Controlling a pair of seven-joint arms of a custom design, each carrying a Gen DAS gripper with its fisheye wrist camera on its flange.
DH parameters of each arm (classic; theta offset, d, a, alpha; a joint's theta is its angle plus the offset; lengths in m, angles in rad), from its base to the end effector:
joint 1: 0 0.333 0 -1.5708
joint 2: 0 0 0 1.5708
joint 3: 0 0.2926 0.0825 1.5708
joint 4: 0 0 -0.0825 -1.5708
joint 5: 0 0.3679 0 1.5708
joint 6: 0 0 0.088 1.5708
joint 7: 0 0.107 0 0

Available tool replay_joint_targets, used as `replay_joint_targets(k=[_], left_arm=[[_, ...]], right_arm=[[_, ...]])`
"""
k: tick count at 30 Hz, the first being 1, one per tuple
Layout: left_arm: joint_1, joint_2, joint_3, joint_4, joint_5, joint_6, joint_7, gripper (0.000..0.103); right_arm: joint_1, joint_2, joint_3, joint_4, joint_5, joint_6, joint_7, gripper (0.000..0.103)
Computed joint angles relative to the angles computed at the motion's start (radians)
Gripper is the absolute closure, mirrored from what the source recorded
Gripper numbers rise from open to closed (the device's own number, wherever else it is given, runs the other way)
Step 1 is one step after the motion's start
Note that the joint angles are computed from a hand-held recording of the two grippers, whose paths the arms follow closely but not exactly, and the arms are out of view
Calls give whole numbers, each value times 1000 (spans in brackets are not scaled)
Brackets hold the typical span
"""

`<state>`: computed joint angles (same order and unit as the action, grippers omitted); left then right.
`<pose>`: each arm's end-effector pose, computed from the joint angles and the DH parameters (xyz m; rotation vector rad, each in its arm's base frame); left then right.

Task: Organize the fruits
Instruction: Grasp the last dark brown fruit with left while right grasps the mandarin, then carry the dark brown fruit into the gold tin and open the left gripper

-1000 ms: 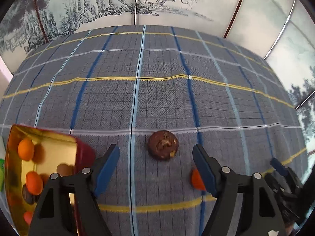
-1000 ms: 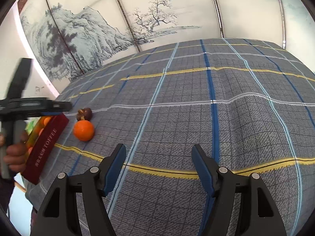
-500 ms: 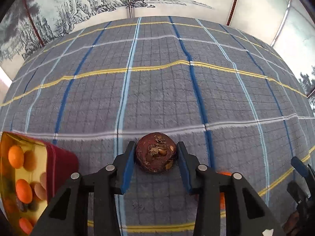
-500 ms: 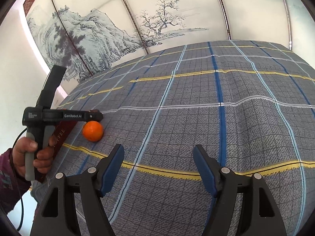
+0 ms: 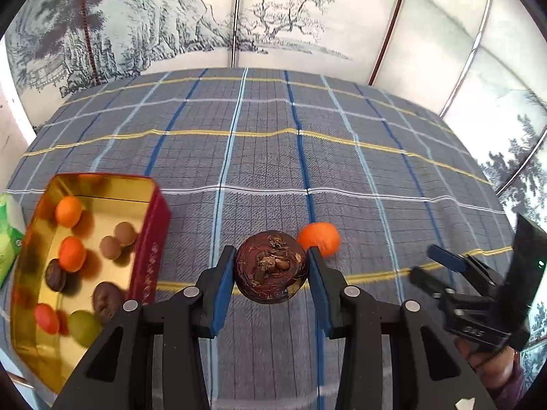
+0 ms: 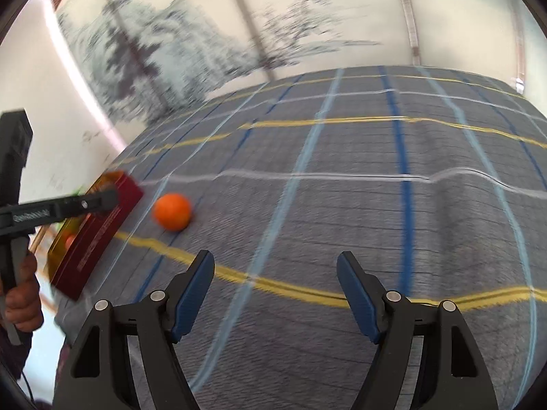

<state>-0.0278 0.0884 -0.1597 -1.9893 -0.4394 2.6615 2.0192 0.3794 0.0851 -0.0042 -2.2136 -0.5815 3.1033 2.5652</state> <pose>0.5928 -0.0978 0.4680 -1.6367 2.2191 -0.8636 0.5093 0.2501 0.4133 -1.6346 1.7131 -0.4109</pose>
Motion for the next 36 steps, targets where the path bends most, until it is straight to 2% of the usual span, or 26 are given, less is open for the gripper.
replay_joint_targets(k=[4, 6, 9, 14, 17, 20, 22, 25, 27, 32, 36], left_arm=[[1, -62, 8, -53, -32, 30, 41, 66], [-2, -85, 16, -73, -40, 44, 51, 66], [-7, -112, 28, -105, -39, 72, 66, 66], [-11, -137, 49, -138, -31, 110, 72, 66], [-9, -144, 57, -152, -14, 126, 64, 66], [-7, -151, 64, -167, -2, 146, 64, 66], [-6, -156, 68, -176, -1, 156, 66, 66], [-5, -165, 76, -191, -5, 163, 74, 66], [-3, -170, 81, -199, -10, 163, 77, 66], [2, -188, 95, -220, -24, 160, 85, 66], [4, -204, 106, -240, -39, 171, 99, 66]], right_arm=[[-21, 62, 88, 103, 176, -27, -265, 28], [1, 106, 83, 165, 192, -39, -324, 28], [3, 201, 108, 297, 275, -115, -451, 28], [70, 319, 57, 451, 319, -213, -508, 28], [112, 375, 27, 541, 317, -299, -506, 28], [143, 397, 3, 585, 291, -334, -495, 38], [171, 412, -22, 619, 252, -376, -476, 61], [173, 421, -16, 644, 243, -409, -470, 61], [182, 411, -26, 630, 229, -395, -434, 61], [219, 340, -92, 519, 138, -300, -218, 61], [210, 318, -96, 489, 92, -304, -125, 61]])
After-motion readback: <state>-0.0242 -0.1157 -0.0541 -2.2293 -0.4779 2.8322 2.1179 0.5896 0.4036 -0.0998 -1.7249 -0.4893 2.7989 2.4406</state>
